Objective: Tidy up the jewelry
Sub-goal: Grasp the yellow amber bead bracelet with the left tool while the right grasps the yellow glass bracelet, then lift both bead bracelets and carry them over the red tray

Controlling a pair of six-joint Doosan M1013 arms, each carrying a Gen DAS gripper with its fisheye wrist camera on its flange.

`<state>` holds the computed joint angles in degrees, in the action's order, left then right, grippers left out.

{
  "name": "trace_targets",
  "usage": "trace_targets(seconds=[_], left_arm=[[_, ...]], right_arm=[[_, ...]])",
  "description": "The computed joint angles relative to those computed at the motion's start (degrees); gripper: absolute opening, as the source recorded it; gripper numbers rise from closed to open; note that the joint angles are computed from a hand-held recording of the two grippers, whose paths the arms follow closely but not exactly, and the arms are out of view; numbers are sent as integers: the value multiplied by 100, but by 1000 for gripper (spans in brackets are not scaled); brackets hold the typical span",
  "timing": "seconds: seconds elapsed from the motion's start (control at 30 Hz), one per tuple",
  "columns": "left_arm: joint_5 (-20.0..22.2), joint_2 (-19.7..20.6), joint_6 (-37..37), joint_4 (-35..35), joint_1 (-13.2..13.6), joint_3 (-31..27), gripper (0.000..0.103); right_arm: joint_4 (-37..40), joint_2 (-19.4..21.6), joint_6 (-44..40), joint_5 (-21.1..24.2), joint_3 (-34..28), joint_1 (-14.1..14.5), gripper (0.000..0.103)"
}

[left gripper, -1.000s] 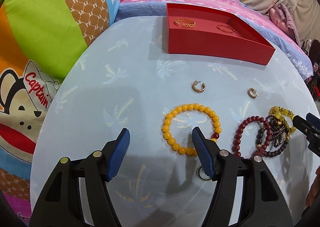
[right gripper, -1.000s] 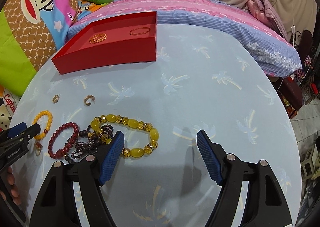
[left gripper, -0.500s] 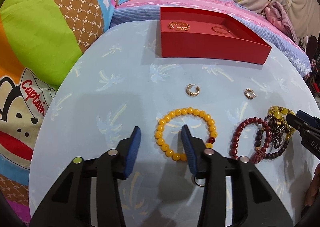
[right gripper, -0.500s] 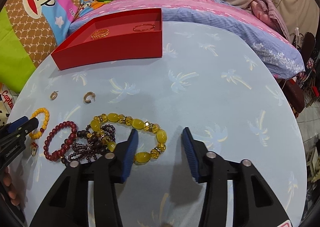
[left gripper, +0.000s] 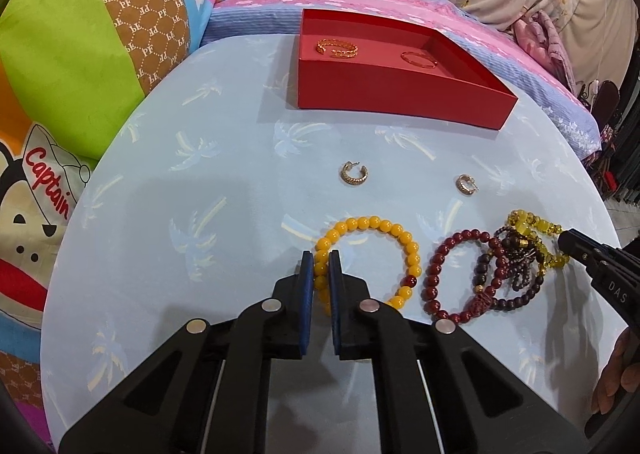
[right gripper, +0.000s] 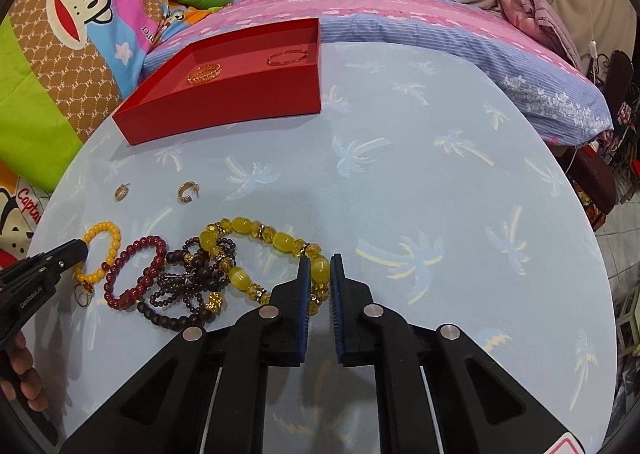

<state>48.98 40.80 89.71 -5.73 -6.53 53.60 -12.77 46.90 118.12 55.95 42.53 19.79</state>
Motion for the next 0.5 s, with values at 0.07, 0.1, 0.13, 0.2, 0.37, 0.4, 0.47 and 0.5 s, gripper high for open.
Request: trace_targets(seconds=[0.07,0.1,0.13,0.2,0.37,0.4,0.47,0.5], left_arm=[[-5,-25,15,-27,0,12,7],[-1,-32,27,-50,2,8,7],[10,-37,39,-73,3,-1,7],[26,-51,66,-117,6,-23,7],[103,-54,177,-308,19,-133,7],[122,-50,204,-333,18,-165,7],[155,-46,273,-366,10,-230,7],[177,-38,302,-373,6,-276,7]], right_arm=[[52,-84,56,-110,104,-20,9],[58,-113,77,-149,131,-29,9],[50,-140,103,-188,152,-32,9],[27,-189,142,-265,174,-41,9],[-13,-229,134,-348,62,-51,9],[-9,-219,110,-329,12,-51,9],[15,-203,56,-314,-75,-55,9],[26,-187,21,-313,-131,-53,9]])
